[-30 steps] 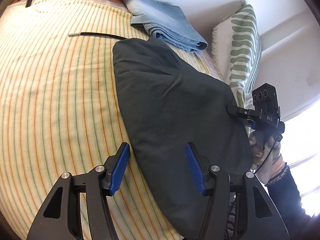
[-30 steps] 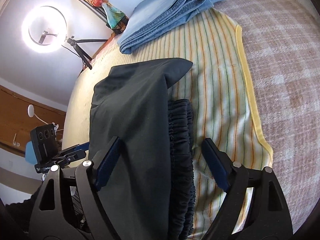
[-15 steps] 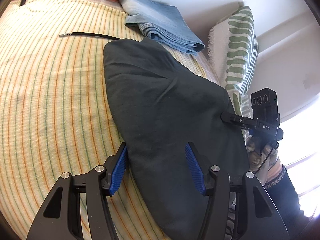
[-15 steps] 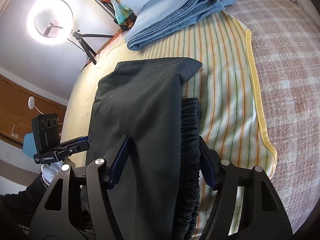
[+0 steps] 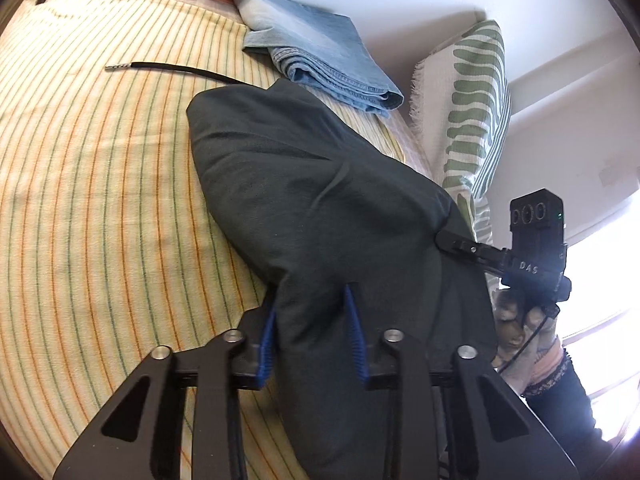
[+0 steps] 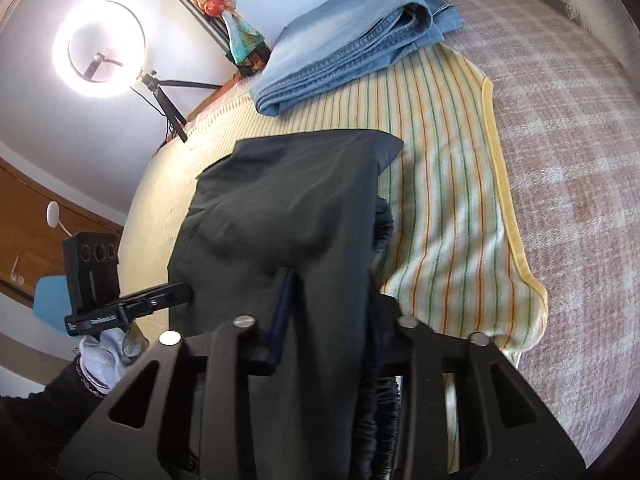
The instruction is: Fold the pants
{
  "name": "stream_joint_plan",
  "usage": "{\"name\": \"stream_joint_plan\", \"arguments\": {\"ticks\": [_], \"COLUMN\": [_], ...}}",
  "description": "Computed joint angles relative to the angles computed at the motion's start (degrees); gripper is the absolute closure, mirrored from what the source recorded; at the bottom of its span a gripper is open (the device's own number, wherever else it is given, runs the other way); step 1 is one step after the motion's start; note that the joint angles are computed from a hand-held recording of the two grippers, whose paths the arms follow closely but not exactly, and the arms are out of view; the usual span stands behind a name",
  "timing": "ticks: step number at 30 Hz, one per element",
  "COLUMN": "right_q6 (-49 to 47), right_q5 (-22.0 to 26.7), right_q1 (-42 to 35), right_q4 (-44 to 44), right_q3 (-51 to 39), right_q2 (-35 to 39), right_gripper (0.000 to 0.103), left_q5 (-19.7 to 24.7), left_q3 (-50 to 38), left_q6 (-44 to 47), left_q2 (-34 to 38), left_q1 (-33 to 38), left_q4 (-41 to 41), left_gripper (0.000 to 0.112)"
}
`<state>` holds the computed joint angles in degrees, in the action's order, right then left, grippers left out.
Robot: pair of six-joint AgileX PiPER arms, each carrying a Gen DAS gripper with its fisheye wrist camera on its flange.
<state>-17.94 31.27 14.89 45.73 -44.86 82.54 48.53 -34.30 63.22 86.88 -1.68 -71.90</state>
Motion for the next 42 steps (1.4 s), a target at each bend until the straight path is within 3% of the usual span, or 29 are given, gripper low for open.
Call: {"name": "stream_joint_plan", "arguments": {"ticks": [2, 5, 6, 10, 14, 15, 22, 30, 36, 42], "right_q6": [-1.1, -7.88, -8.63, -11.87, -2.67, 0.32, 22.65, 39.6, 45.5, 48.59], "right_q5": [0.94, 4.15, 4.55, 4.41, 0.31, -0.5, -3.87, -0.79, 0.85, 1.71], "right_q1": [-0.53, -4.44, -5.11, -5.8, -0.19, 1.29, 9.5, 16.21, 18.09, 19.1], "right_q4": [0.44, 7.87, 8.83, 12.7, 2.21, -0.54, -20.18, -37.15, -43.22, -48.21], "right_q3": [-0.2, 0.35, 0.56, 1.94, 1.07, 0.81, -0.81, -5.57, -8.83, -13.27], "right_q2": [0.36, 2.12, 2.7, 3.43, -0.2, -1.28, -5.56, -9.33, -10.78, -10.17], "right_gripper": [0.073, 0.068, 0.062, 0.06, 0.082, 0.083, 0.084, 0.084, 0.084, 0.084], "left_q5": [-0.08, -0.08, -0.21, -0.43, -1.07, -1.09, -0.97, 2.98, 4.91, 4.13], "left_q3": [-0.19, -0.65, -0.77, -1.34, -1.55, -1.49, -1.5, -2.59, -5.06, -10.01], "left_q6": [-0.12, 0.04, 0.56, 1.05, 1.26, 1.58, 1.86, 1.21, 0.09, -1.76], "left_q2": [0.26, 0.65, 0.68, 1.39, 1.36, 0.98, -2.22, -6.84, -9.48, -9.12], "left_q1": [-0.26, -0.64, -0.9, -1.57, -2.33, -2.49, -3.08, -0.41, 0.63, -1.0], "left_q4": [-0.3, -0.43, -0.54, -0.77, -1.49, -1.59, -1.25, -0.24, 1.1, 1.43], "left_gripper": [0.086, 0.09, 0.091, 0.095, 0.097, 0.099, 0.103, 0.104, 0.105, 0.106]}}
